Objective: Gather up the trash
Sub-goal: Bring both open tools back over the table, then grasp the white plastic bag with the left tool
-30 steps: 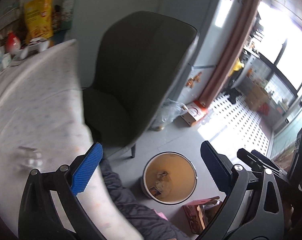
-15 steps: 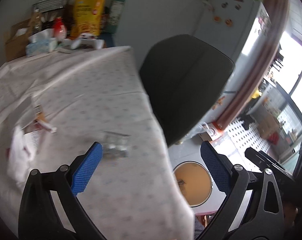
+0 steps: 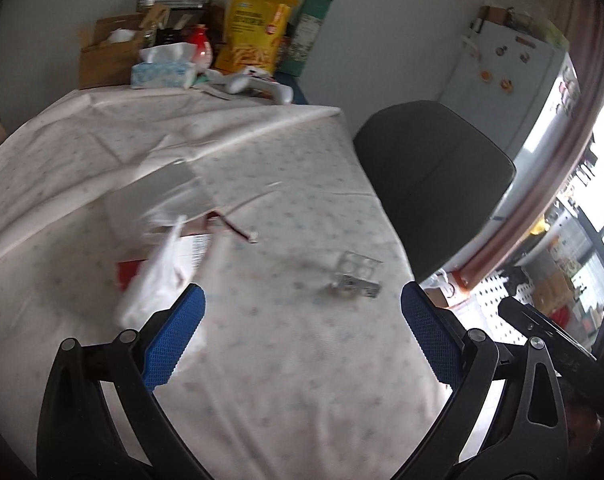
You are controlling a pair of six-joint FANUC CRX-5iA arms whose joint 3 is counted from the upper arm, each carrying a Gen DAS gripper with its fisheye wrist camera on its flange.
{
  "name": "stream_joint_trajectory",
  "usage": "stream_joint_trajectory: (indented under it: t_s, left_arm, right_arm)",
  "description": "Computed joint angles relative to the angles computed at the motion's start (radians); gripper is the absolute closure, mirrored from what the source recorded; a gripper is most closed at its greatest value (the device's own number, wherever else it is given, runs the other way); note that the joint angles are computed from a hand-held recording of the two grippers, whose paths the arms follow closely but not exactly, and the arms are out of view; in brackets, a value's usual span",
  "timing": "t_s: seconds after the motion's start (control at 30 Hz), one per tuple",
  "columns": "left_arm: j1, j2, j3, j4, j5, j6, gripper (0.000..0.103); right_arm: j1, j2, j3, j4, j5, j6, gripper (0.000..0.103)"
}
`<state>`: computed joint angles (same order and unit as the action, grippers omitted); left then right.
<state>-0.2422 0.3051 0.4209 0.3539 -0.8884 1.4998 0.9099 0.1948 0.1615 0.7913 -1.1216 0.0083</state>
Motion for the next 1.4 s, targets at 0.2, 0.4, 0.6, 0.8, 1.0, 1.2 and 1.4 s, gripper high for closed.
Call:
stream_joint_trajectory:
  t_s: [0.2, 0.4, 0.6, 0.8, 1.0, 1.2, 1.4]
  left_arm:
    - [0.041, -0.042, -0.07, 0.006, 0.02, 0.002, 0.006]
    - [0.089, -0.076, -0.14, 0.034, 0.039, -0.011, 0.006]
    - [0.127, -0.084, -0.174, 0.036, 0.041, -0.003, 0.006]
    - [0.143, -0.071, -0.179, 0.045, 0.049, 0.009, 0.015]
    - [0.131, -0.034, -0.131, 0.032, 0.016, 0.023, 0.046]
    - [0.123, -0.004, -0.085, 0.02, -0.069, 0.042, 0.089]
    - [0.118, -0.048, -0.114, 0.051, -0.04, -0.001, 0.094]
  right_arm:
    - [0.006, 0.046, 0.062, -0.019, 0.018, 0.042, 0.008]
    - [0.011, 0.101, 0.138, -0.046, 0.025, 0.1, 0.008]
    - [0.013, 0.146, 0.2, -0.07, 0.049, 0.146, 0.008]
    - [0.009, 0.18, 0.246, -0.099, 0.07, 0.186, 0.008]
    - [0.001, 0.209, 0.283, -0.128, 0.079, 0.229, 0.009]
    - [-0.017, 0.256, 0.353, -0.181, 0.064, 0.297, 0.01]
    - [-0.04, 0.314, 0.43, -0.213, 0.042, 0.338, 0.013]
